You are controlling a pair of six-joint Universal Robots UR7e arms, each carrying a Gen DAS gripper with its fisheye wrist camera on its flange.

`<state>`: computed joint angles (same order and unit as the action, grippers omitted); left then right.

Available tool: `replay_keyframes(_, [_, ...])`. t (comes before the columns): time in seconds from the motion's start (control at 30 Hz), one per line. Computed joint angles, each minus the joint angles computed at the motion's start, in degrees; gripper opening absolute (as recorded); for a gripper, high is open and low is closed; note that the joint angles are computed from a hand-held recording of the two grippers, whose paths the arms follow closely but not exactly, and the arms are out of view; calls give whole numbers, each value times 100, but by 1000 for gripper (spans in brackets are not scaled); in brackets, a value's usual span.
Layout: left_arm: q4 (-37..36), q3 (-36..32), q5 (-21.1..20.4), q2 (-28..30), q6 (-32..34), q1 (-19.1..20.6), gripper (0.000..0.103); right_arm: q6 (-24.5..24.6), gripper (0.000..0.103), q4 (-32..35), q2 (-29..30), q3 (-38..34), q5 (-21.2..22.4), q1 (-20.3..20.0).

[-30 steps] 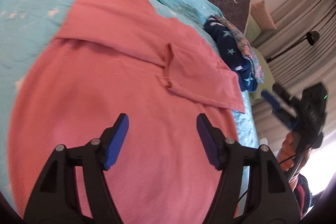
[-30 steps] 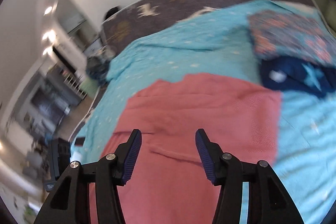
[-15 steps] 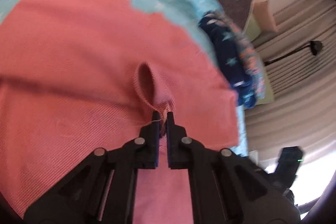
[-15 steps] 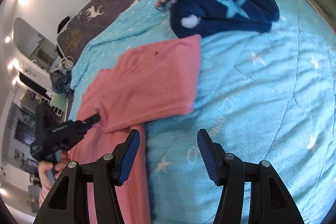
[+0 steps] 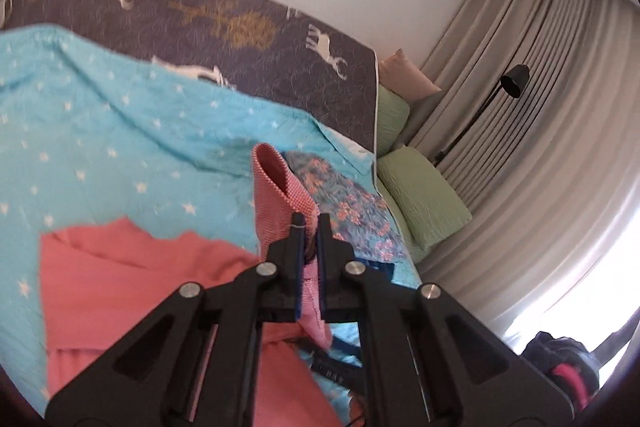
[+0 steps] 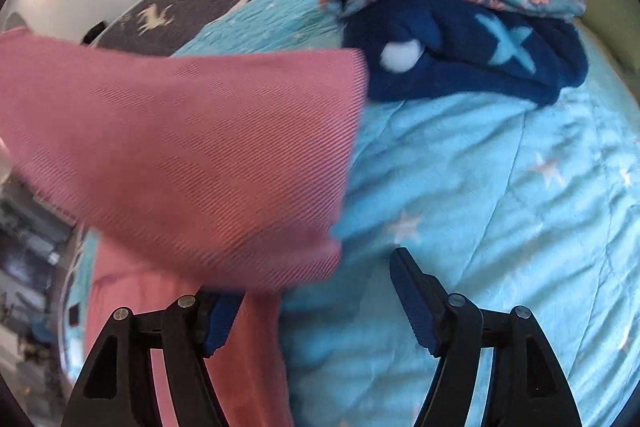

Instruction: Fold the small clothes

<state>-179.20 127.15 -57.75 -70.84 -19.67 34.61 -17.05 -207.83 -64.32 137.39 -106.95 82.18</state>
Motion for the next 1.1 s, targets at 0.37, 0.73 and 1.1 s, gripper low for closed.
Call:
replay_keyframes(0.37, [-185, 725, 139, -643, -382, 824, 1, -1448, 49, -2167, 497, -46, -1255, 556])
replay_keyframes(0.73, [-151, 1681, -927, -544, -1023, 1488, 59, -1087, 55, -648, -142, 361, -379, -177])
replay_keyframes(1.1, [-183, 1086, -1488, 551, -1117, 2025, 5, -931, 58, -484, -282, 457, -116, -352])
